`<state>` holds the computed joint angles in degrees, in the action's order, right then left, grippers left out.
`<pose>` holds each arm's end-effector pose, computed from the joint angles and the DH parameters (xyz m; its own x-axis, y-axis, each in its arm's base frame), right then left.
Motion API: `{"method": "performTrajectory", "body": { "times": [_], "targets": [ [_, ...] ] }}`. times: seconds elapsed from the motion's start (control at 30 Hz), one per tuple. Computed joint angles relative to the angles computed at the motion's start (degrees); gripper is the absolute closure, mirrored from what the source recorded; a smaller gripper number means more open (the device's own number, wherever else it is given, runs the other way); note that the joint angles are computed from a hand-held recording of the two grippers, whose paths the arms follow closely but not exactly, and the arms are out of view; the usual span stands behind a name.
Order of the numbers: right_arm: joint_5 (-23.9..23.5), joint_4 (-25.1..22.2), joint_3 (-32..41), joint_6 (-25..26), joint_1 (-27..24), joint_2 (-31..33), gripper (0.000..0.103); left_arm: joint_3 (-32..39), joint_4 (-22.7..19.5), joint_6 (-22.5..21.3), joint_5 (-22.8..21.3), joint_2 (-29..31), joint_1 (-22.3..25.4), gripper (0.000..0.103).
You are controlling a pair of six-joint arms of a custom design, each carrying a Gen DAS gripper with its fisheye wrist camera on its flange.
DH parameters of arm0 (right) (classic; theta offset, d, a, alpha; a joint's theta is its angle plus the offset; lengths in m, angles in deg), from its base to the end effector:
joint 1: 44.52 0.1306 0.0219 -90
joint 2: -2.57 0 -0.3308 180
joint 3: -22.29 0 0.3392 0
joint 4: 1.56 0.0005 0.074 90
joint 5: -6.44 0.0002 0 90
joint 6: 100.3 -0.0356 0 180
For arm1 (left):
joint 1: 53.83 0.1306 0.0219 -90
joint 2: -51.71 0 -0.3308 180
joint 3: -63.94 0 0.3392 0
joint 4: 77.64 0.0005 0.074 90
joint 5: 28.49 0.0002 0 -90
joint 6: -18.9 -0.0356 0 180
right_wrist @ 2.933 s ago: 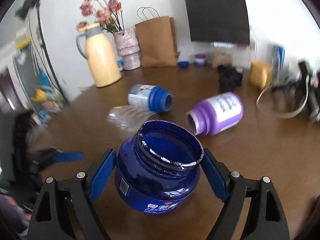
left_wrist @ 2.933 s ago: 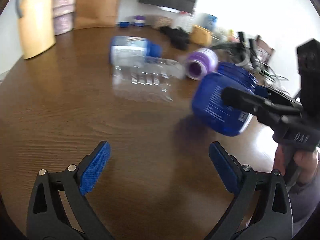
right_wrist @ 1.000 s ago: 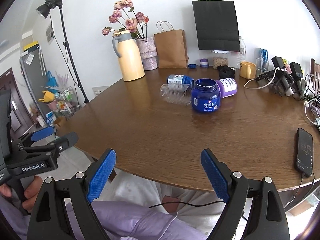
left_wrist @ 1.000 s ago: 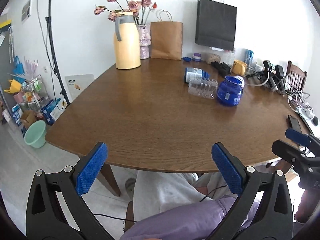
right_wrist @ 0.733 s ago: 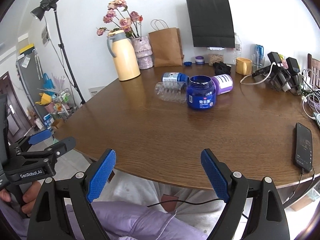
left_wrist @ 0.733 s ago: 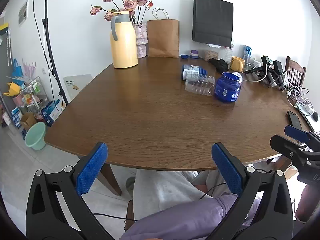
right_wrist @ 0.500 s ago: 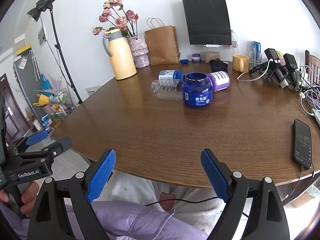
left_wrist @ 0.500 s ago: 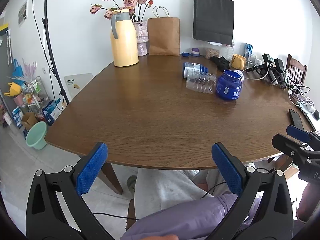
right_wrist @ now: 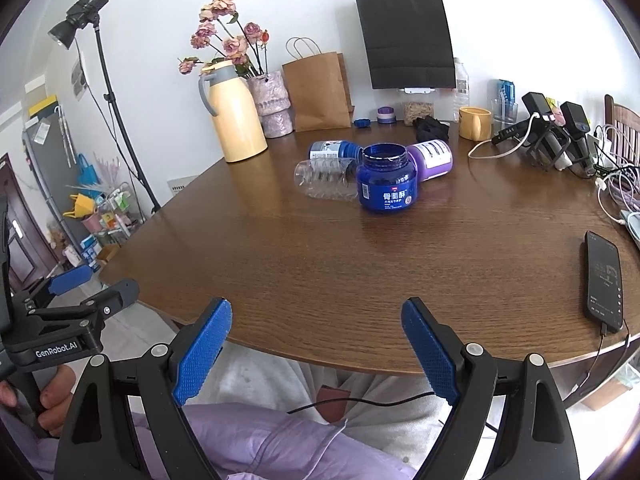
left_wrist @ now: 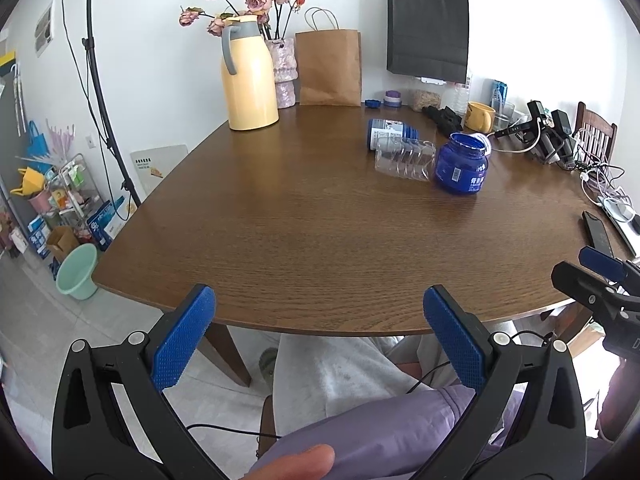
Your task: Flip cup upright
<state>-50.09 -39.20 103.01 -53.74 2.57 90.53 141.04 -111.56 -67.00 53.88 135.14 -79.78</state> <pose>0.3007 0.2939 0.3451 -0.5860 0.2121 -0.7821 0.0799 0.9756 0.2047 0.3655 -0.1732 0.3511 -0.6040 0.2151 -0.7674 0.3002 0.9534 0.0310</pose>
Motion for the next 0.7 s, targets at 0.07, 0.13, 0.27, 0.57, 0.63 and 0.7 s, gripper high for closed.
{"method": "performTrajectory", "body": {
  "times": [0.07, 0.13, 0.27, 0.57, 0.63, 0.7],
  "targets": [
    [-0.06, -0.18, -0.03, -0.30, -0.09, 0.04, 0.013, 0.15, -0.25, 0.05, -0.20, 0.15, -0.10, 0.000],
    [-0.12, -0.10, -0.01, -0.18, -0.16, 0.05, 0.013, 0.05, -0.19, 0.02, -0.30, -0.02, -0.16, 0.000],
    [-0.05, -0.34, 0.07, -0.43, -0.15, 0.09, 0.013, 0.22, -0.12, -0.18, -0.40, 0.17, -0.24, 0.000],
    [-0.35, -0.63, -0.01, -0.69, -0.44, -0.11, 0.013, 0.38, -0.50, -0.18, -0.76, 0.27, -0.46, 0.000],
    [-0.48, -0.75, -0.04, -0.73, -0.56, -0.15, 0.013, 0.38, -0.54, -0.25, -0.83, 0.36, -0.51, 0.000],
    [-0.47, -0.81, -0.05, -0.83, -0.61, -0.15, 0.013, 0.38, -0.49, -0.32, -0.85, 0.37, -0.51, 0.000]
  ]
}}
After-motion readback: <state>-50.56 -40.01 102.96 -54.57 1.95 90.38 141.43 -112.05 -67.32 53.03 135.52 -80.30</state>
